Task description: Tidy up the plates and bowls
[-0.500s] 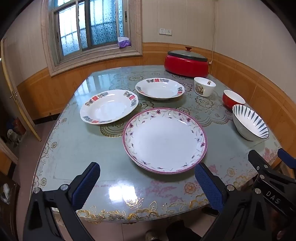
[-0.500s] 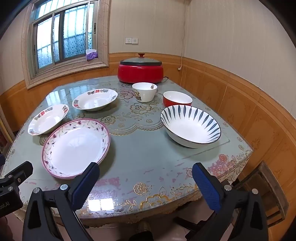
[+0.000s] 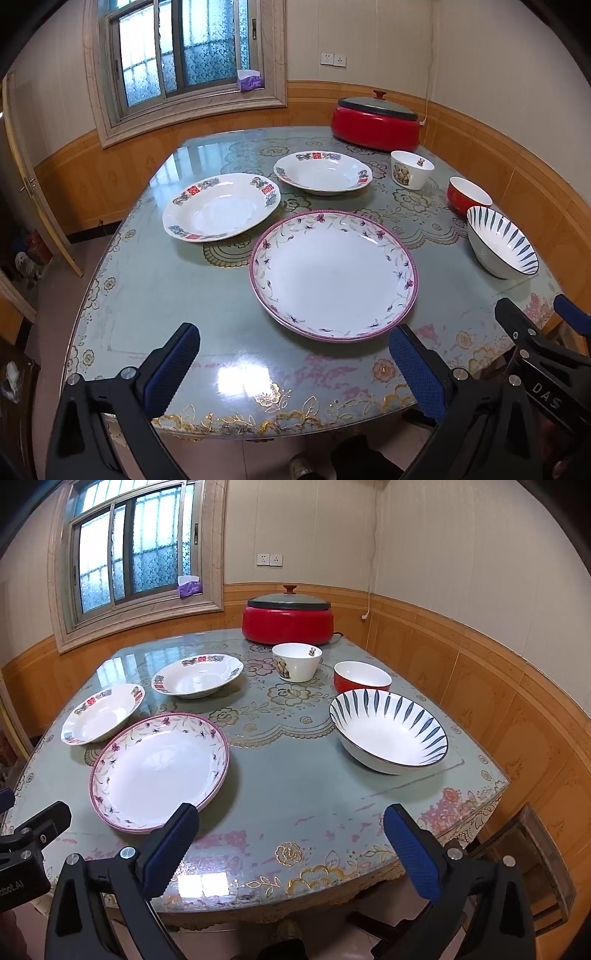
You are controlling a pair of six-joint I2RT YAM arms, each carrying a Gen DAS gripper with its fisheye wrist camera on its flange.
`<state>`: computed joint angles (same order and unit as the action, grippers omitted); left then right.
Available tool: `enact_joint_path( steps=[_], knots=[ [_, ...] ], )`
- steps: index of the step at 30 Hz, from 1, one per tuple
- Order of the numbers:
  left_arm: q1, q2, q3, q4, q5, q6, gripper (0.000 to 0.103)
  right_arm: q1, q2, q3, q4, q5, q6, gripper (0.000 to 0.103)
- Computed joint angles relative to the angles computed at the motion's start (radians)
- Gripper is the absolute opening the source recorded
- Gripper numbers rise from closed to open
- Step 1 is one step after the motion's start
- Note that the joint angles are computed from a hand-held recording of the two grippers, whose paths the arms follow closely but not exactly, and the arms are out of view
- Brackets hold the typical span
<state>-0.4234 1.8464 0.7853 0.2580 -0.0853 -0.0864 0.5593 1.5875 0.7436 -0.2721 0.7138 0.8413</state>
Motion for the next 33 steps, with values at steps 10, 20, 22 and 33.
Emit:
enact_joint_path(
  steps=[10,20,22,33],
  knots=[
    [-0.003,-0.009,-0.003,0.000,0.002,0.003,0.103,-0.004,-0.005,0.003,-0.009,0.001,0.010,0.102],
    [-0.004,-0.007,0.001,-0.004,0.003,0.004,0.103,-0.004,-0.008,0.001,-0.013,0.002,0.015,0.102],
    [-0.004,-0.006,0.001,-0.003,0.005,0.005,0.103,-0.005,-0.010,0.001,-0.013,0.001,0.016,0.102],
    [-0.004,0.000,0.006,-0.003,0.009,0.005,0.103,-0.001,0.000,0.011,-0.016,0.003,0.010,0.102]
  ],
)
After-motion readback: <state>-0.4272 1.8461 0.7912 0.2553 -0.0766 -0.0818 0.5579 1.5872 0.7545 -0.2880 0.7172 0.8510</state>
